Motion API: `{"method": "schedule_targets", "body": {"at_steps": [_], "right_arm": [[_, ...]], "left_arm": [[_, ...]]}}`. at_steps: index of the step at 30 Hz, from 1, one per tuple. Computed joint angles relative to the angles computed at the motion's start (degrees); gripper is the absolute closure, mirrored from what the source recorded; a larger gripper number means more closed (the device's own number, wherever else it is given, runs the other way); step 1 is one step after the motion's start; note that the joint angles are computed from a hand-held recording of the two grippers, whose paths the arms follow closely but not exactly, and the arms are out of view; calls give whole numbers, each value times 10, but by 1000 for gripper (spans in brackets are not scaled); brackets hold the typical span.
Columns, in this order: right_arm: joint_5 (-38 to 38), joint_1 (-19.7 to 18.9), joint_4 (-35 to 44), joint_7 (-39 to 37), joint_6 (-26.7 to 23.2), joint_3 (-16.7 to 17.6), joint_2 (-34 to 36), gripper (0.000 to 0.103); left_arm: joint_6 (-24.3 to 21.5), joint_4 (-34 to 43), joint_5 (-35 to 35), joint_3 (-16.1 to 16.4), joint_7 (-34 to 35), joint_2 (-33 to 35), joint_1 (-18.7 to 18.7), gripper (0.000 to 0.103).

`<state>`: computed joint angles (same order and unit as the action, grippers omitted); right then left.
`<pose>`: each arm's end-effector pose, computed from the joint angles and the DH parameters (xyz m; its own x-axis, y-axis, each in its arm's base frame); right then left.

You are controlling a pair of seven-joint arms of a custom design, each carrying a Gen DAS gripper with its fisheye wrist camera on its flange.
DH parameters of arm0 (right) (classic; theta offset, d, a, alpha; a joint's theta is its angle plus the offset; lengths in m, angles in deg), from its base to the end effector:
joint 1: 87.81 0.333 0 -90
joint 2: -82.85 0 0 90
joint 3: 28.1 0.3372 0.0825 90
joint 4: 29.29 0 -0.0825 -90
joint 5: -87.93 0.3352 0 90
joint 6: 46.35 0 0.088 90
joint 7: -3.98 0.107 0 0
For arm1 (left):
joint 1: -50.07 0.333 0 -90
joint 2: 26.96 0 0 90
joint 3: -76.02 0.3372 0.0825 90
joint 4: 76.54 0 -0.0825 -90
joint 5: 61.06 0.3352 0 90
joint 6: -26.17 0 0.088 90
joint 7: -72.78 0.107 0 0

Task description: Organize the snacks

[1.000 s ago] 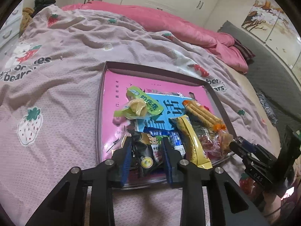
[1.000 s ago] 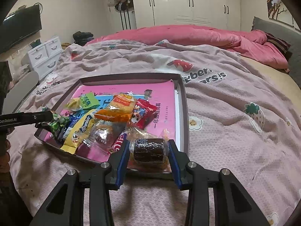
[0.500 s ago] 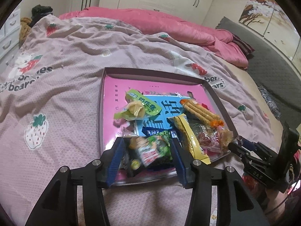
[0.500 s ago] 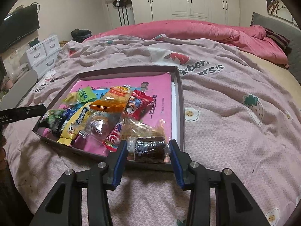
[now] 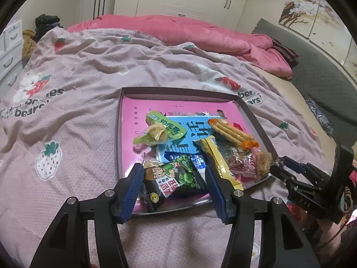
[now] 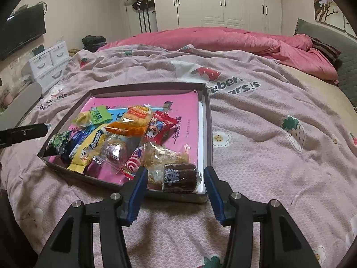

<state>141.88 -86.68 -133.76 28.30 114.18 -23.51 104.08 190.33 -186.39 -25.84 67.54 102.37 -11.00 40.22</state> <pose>0.6423 0.0194 0.4350 0.4341 -0.8986 -0.0638 -0.6519 -0.2645 -0.7106 0.5826 -0.2172 0.4707 0.1331 -0.9661 0.2214 -0.7401 -0.2454 -0.6262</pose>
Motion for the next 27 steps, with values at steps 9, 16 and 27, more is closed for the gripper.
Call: {"method": "schedule_targets", "body": {"at_steps": [9, 16, 27], "right_arm": [[87, -13, -17, -62, 23, 17, -32, 41], [143, 6, -66, -113, 7, 4, -92, 35], [104, 56, -153, -77, 31, -17, -149, 29]], "left_arm": [[-8, -11, 23, 2, -18, -20, -10, 37], [-36, -25, 44, -2, -40, -41, -23, 32], [-78, -57, 47, -23, -79, -66, -40, 28]]}}
